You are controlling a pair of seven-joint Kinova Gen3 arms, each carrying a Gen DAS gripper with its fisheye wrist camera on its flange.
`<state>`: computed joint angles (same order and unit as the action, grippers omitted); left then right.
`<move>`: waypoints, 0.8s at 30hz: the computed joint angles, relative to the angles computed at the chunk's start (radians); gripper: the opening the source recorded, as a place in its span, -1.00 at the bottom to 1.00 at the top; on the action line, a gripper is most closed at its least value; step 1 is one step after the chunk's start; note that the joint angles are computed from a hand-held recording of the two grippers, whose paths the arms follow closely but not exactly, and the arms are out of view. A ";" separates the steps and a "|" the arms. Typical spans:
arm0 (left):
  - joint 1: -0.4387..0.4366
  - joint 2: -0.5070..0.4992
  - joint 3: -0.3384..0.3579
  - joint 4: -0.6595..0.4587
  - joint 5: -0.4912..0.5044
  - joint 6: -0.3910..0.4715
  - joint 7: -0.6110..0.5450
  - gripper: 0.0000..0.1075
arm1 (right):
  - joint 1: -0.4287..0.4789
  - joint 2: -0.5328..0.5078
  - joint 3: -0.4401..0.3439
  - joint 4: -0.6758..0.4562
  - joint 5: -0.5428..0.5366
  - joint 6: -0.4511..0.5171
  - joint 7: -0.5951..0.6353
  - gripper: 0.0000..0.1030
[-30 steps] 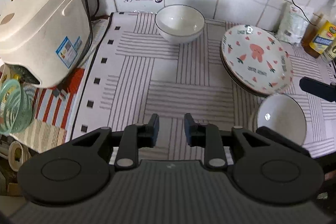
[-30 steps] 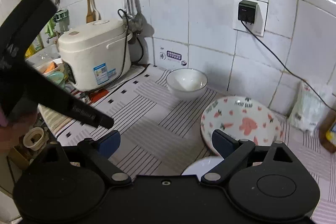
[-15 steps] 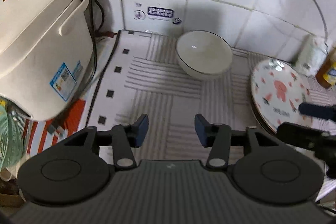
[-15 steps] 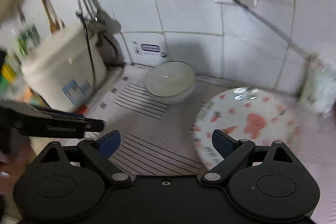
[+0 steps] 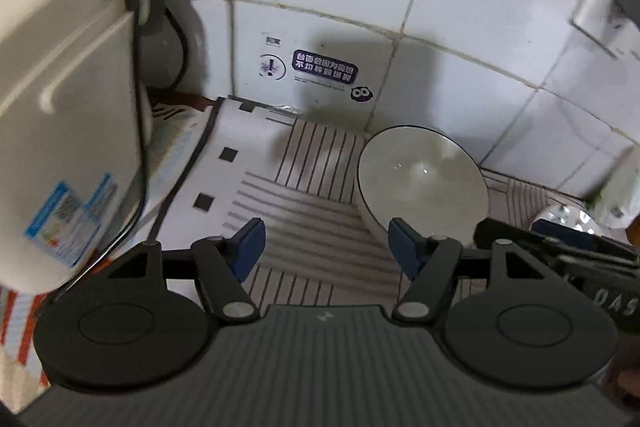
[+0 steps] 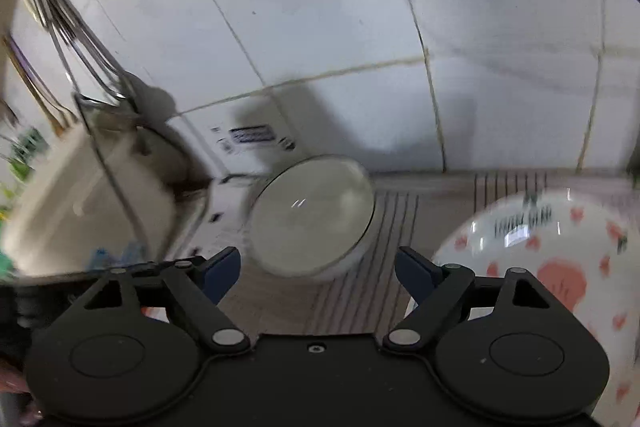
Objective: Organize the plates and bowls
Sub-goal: 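Close both grippers on the rim of the third white bowl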
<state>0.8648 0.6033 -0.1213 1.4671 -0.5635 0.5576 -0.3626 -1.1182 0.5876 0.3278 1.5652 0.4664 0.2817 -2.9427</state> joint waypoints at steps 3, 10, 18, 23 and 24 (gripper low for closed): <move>-0.101 0.045 0.088 -0.064 0.087 0.008 -0.109 0.16 | 0.020 0.057 -0.012 -0.075 0.005 0.059 0.013 0.57; -0.086 0.105 0.059 -0.140 0.127 0.009 -0.201 -0.27 | 0.120 0.132 -0.108 -0.206 0.004 0.194 0.068 0.13; -0.104 0.114 0.069 -0.149 0.224 -0.011 -0.279 -0.71 | 0.193 0.181 -0.192 -0.278 -0.041 0.243 0.149 -0.50; -0.064 0.100 0.045 -0.152 0.219 0.042 -0.262 -0.71 | 0.201 0.180 -0.196 -0.296 -0.080 0.267 0.124 -0.59; -0.056 0.093 0.041 -0.146 0.212 0.047 -0.254 -0.71 | 0.193 0.178 -0.192 -0.297 -0.073 0.274 0.127 -0.59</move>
<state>0.8083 0.6964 -0.0805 1.3208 -0.3517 0.6046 -0.6170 -0.9249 0.7652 0.1357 1.2683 0.3936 0.5560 -2.8155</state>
